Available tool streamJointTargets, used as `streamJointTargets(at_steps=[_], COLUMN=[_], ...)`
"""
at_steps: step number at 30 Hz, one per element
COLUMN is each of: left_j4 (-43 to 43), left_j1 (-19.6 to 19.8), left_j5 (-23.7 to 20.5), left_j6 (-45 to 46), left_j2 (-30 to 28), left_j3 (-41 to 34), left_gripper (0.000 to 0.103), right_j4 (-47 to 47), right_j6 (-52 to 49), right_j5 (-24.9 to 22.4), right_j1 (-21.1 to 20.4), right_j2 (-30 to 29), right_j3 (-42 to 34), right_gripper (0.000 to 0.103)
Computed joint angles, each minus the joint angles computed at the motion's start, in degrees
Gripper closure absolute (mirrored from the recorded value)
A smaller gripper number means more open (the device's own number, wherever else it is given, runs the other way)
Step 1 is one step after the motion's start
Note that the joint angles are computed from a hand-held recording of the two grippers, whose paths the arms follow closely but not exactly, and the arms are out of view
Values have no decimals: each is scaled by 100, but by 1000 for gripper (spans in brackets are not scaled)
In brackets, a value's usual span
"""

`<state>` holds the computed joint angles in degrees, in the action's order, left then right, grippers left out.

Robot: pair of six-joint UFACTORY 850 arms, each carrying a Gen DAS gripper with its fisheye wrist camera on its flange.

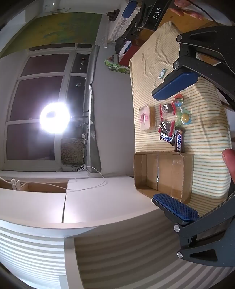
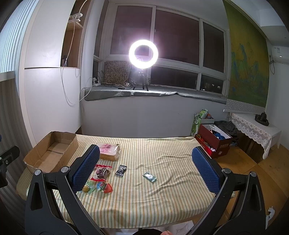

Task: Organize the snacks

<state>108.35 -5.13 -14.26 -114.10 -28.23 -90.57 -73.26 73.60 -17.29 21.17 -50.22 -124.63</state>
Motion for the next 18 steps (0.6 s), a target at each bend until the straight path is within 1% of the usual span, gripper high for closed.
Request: streamJointTargets(at_steps=[8,11,18], left_j4=[-36,-226,-221], left_j1=[6,19,11], left_j5=[9,38,20], left_j6=[37,234,225], left_j2=[4,6,-8], left_j3=[-3,-33,-44], left_gripper=[0,0,0], right_j4=[6,7,62], right_j6=[3,5,-41], right_j5=[-18,-16,-13], right_j1=[13,11,7], right_j2=[50,48,48], right_j3=[65,67,70], right_gripper=[0,0,0])
